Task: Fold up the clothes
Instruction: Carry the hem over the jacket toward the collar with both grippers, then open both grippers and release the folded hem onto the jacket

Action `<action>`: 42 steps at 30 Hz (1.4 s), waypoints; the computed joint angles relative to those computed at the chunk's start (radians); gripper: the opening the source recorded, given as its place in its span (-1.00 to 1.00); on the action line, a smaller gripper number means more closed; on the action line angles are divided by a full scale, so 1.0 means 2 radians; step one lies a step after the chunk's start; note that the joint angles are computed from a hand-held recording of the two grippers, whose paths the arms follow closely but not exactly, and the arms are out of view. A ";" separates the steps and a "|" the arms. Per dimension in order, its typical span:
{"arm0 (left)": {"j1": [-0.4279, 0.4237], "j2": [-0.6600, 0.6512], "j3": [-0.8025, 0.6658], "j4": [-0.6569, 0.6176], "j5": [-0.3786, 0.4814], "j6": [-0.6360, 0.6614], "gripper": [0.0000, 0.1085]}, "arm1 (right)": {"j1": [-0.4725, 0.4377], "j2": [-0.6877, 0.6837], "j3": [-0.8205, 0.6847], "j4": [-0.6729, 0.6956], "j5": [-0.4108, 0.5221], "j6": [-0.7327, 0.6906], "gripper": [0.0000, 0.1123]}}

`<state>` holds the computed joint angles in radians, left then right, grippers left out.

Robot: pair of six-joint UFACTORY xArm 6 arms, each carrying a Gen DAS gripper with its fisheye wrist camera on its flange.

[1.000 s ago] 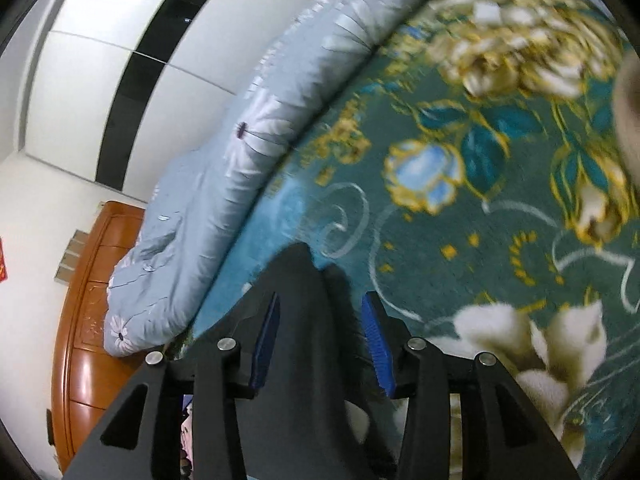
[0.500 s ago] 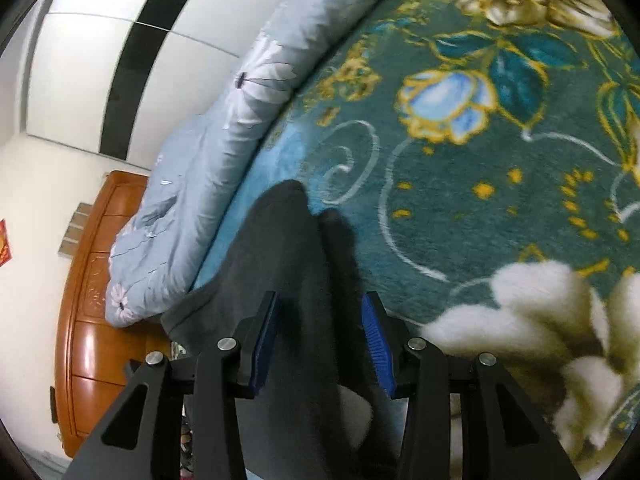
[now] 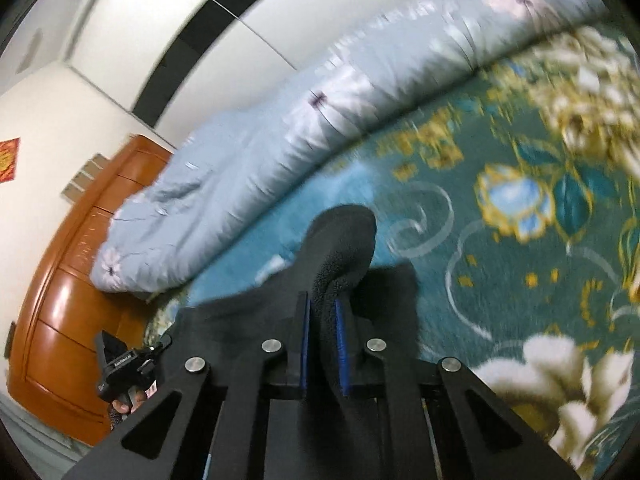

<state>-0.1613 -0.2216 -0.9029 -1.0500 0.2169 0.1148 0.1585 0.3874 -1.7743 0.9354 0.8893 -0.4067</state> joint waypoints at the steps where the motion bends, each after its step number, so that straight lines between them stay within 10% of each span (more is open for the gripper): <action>1: 0.001 0.001 -0.001 0.029 0.002 -0.022 -0.81 | 0.000 -0.001 -0.003 0.001 0.000 -0.003 -0.80; 5: 0.008 0.009 0.008 0.155 -0.004 -0.121 -0.81 | 0.003 0.002 -0.001 -0.035 -0.014 0.013 -0.80; 23: 0.014 0.006 0.042 0.066 0.030 -0.085 -0.74 | -0.012 0.029 0.013 -0.044 0.011 0.066 -0.71; 31: -0.025 -0.103 0.132 0.160 -0.026 -0.173 0.17 | -0.029 -0.082 0.146 0.024 -0.017 0.007 -0.11; 37: -0.053 -0.178 0.214 0.318 -0.034 -0.370 0.31 | -0.046 -0.177 0.280 0.086 -0.034 -0.025 0.04; 42: -0.083 -0.201 0.245 0.248 -0.047 -0.374 0.31 | -0.056 -0.195 0.329 0.128 -0.028 -0.022 0.05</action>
